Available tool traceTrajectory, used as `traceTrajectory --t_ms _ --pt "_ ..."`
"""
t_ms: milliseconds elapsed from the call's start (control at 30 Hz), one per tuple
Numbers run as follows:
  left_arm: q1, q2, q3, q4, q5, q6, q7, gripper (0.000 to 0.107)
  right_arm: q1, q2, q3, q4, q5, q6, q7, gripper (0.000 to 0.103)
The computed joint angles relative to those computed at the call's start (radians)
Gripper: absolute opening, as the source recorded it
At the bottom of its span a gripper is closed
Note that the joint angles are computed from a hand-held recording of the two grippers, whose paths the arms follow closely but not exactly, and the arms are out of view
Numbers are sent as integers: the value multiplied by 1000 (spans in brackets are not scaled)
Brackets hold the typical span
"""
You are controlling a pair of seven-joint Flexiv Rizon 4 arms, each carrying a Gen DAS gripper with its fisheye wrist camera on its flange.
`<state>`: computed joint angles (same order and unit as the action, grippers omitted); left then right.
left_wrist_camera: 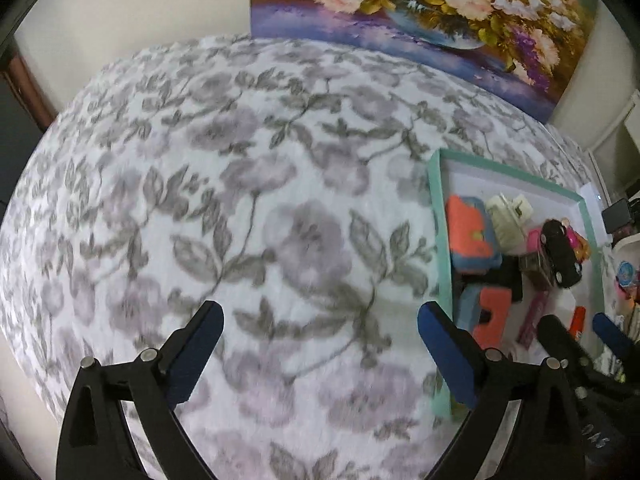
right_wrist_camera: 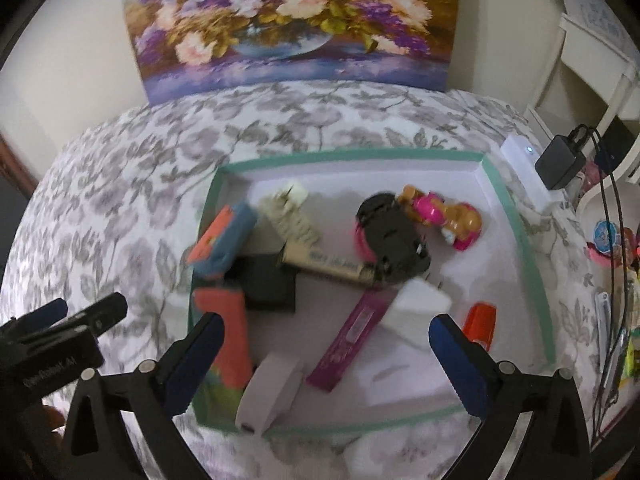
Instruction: Organize rigid objects
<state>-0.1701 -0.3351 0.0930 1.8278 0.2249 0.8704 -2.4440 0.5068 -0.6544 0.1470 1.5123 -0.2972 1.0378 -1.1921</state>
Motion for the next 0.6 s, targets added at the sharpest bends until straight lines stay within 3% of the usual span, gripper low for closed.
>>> traceTrajectory --t_ms 167,300,500,600 --pt "-23 42 5 27 45 -81 -39 98 -3 40 18 72 10 20 -13 103" --pt "-14 80 -10 75 51 -75 -34 98 -1 73 20 125 12 42 3 103" --pt "-40 115 -26 54 162 -196 -62 98 -1 119 19 191 10 78 37 103" --pt "-34 134 -38 66 165 -202 -62 98 -6 135 26 214 8 84 42 103"
